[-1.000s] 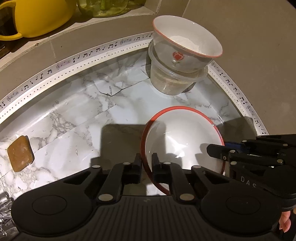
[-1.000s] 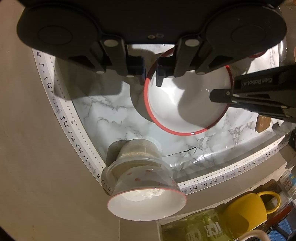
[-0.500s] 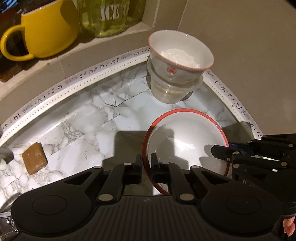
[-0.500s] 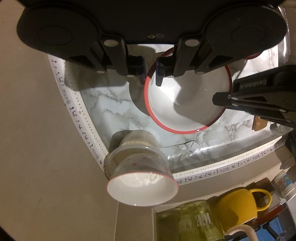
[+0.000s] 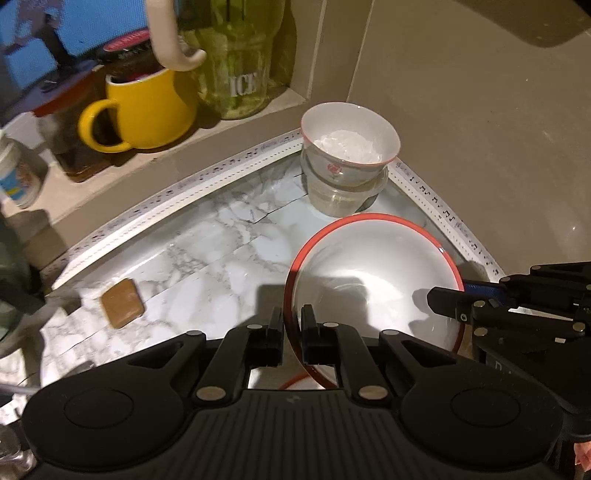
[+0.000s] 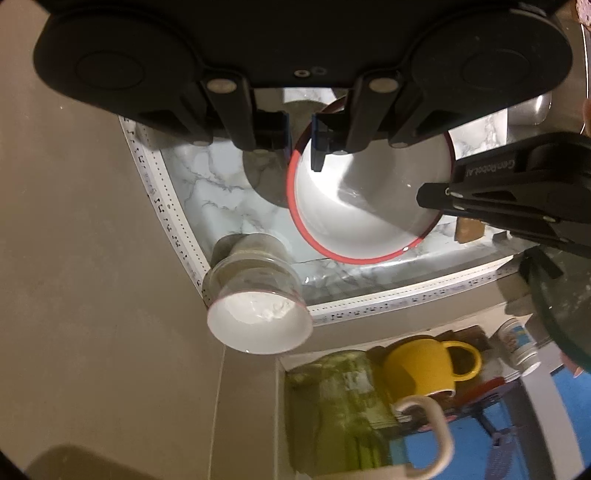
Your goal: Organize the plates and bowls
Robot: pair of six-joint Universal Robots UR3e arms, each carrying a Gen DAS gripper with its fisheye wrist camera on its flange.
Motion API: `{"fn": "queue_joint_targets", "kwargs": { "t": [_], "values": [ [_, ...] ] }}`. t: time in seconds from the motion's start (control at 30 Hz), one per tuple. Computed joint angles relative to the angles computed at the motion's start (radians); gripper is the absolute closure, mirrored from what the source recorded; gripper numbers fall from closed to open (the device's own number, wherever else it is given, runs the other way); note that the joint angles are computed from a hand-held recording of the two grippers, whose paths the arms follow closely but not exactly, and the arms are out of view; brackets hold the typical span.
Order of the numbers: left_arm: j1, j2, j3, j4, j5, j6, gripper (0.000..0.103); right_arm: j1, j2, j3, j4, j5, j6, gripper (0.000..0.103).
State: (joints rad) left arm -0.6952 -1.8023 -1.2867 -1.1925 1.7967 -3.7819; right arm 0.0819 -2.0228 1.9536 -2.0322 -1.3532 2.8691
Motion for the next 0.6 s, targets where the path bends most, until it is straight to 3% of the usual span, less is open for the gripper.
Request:
{"fn": "queue_joint_targets", "kwargs": {
  "t": [0.17, 0.33, 0.6],
  "values": [
    [-0.041, 0.052, -0.035, -0.057, 0.012, -0.055, 0.095, -0.004, -0.061, 0.001, 0.085, 0.016, -0.023, 0.093],
    [-0.079, 0.076, -0.077, -0.102, 0.027, -0.105, 0.095, 0.077, -0.086, 0.035, 0.090, -0.036, 0.007, 0.093],
    [-0.097, 0.124, -0.208, -0.062, 0.004, -0.147, 0.094, 0.152, -0.119, 0.104, 0.082, -0.071, 0.051, 0.092]
  ]
}}
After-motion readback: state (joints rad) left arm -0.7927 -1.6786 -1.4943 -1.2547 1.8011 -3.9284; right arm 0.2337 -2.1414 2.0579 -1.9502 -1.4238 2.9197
